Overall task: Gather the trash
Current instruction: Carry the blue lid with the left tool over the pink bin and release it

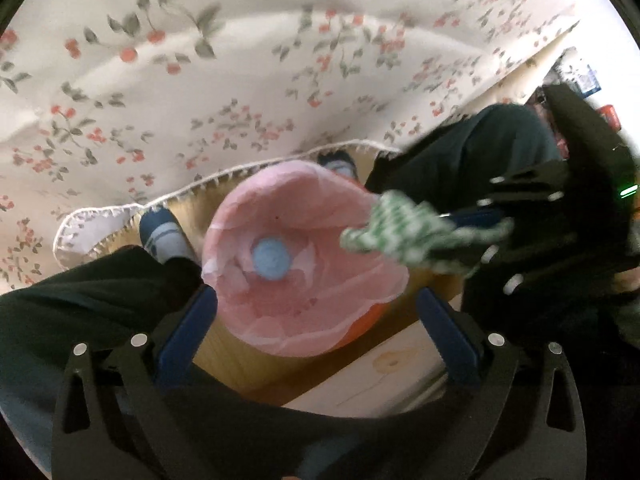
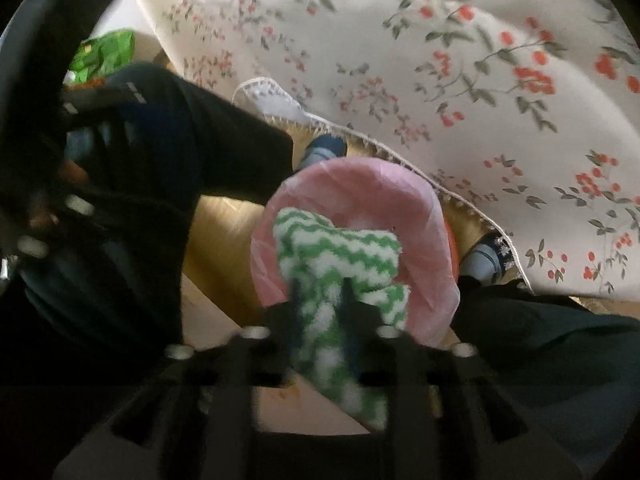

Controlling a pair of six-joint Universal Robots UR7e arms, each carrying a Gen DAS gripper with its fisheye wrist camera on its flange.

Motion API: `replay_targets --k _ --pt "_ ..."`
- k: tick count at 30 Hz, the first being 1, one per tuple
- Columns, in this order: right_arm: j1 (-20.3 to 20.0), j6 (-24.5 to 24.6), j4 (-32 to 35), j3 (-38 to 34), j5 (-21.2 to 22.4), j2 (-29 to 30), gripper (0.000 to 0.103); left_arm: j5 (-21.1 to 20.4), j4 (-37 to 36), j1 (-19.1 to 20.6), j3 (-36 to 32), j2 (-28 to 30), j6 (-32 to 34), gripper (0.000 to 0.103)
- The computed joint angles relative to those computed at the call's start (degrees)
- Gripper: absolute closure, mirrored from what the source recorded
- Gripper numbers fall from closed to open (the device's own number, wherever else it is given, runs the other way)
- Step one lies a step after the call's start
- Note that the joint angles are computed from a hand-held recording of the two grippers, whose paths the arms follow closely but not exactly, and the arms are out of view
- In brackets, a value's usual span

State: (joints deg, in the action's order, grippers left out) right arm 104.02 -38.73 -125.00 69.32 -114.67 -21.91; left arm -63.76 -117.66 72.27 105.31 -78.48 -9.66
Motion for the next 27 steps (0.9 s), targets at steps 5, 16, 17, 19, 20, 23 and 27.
replay_targets --k 5,16,17,19,20,23,27 --pt "-0.15 -0.37 -2.03 0.54 2.68 -0.78 0.018 1.60 -1.96 -1.85 -0.11 -2.69 -0.29 0.006" --pt "2.99 -2.57 -11.74 3.68 8.81 -6.74 0.016 10.37 -3.86 -8.08 -5.00 -6.86 1.47 0.006" --pt "3.47 -3.02 -12.86 3.81 9.43 -7.31 0.016 11.23 -4.04 -8.61 -5.44 -7.00 1.58 0.006" --pt "4.10 -4.00 -14.81 3.95 10.48 -8.32 0.016 13.18 -4.28 -9.49 -6.83 -7.13 2.16 0.006" --pt "4.47 -4.38 -15.91 3.98 11.20 -8.88 0.016 13.87 -4.23 -9.70 -7.43 -7.13 2.28 0.006" --pt "5.37 -5.08 -18.47 3.77 12.90 -10.09 0.016 16.88 -4.76 -10.35 -9.79 -6.84 2.72 0.006" --pt "6.62 -6.63 -21.81 3.14 13.91 -10.98 0.016 20.30 -7.07 -11.05 -12.83 -6.05 3.65 0.006"
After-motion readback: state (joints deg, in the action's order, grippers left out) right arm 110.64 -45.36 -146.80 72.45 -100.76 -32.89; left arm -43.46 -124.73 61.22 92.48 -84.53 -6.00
